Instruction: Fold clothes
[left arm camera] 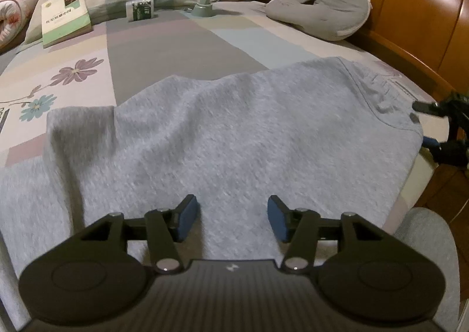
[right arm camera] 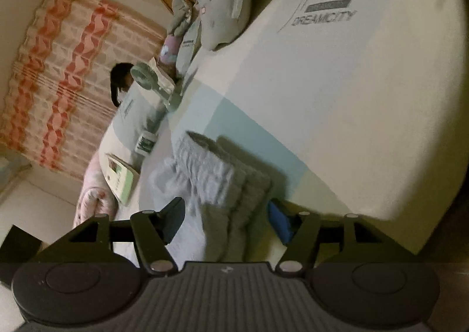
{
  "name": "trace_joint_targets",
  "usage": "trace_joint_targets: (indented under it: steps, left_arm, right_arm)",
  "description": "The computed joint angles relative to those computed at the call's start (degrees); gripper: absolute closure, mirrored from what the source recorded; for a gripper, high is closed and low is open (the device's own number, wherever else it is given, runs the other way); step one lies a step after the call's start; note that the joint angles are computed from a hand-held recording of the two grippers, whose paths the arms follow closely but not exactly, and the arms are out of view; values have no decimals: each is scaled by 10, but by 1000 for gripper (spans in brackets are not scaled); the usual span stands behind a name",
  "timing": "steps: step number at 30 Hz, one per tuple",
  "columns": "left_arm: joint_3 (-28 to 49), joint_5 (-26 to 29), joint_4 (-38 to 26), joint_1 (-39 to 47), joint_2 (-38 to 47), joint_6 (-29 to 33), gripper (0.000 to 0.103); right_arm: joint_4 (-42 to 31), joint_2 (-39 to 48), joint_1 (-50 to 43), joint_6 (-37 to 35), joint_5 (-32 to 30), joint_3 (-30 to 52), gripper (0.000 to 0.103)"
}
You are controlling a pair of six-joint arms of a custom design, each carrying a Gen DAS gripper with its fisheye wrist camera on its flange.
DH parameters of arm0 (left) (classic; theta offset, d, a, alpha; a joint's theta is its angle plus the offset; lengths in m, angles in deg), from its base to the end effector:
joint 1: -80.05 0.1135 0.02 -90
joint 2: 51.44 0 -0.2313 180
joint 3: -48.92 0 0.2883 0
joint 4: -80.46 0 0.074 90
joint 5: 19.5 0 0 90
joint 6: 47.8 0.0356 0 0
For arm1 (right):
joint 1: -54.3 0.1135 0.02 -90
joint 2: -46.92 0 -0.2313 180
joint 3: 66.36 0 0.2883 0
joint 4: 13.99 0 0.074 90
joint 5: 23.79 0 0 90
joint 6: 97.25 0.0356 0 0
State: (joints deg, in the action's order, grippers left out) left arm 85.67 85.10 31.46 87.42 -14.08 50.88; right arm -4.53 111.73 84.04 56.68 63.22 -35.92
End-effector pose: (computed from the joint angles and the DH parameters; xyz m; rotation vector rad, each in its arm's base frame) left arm 0.1943 0.0161 0.1682 0.1408 2.4033 -0.1816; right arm 0.2239 0.1300 0.1139 0.6064 2.0952 1.0541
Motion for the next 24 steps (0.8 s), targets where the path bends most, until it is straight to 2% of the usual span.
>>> trace_joint_targets:
  steps: [5,7,9,11,12,15,18,20,22,24]
  left_arm:
    - [1,-1,2,-1,3,-2,48]
    - [-1,-1,3,-2,1,-2,48]
    - [-2,1,4,0,-1,-1,48]
    - [-3,5,5,2,0,0,47]
    - [-3,6,5,4,0,1,47]
    - [-2,12,4,8,1,4,46]
    - [1,19,3,14,7,8,45]
    - [3,23,5,17,11,10,45]
    - [4,27,6,21,14,14,44]
    - [5,36,3,30,15,21,44]
  right_arm:
    - [39,80,-9,-40,5,46,33]
    - [40,92,1,-66,17,55,28]
    - [36,98,11,-86,34,61,30]
    - [14,85,29,-89,66,58,54]
    - [10,77,33,-85,74,52,60]
    - [-1,5,42,-70,88,9,69]
    - [-65,-64,78,-89,142,-3,70]
    - [-108,-85,97,-96,170,0,65]
    - [-151,-92,90,-108,163,9,53]
    - [-187,-136,54,-138,131,10,50]
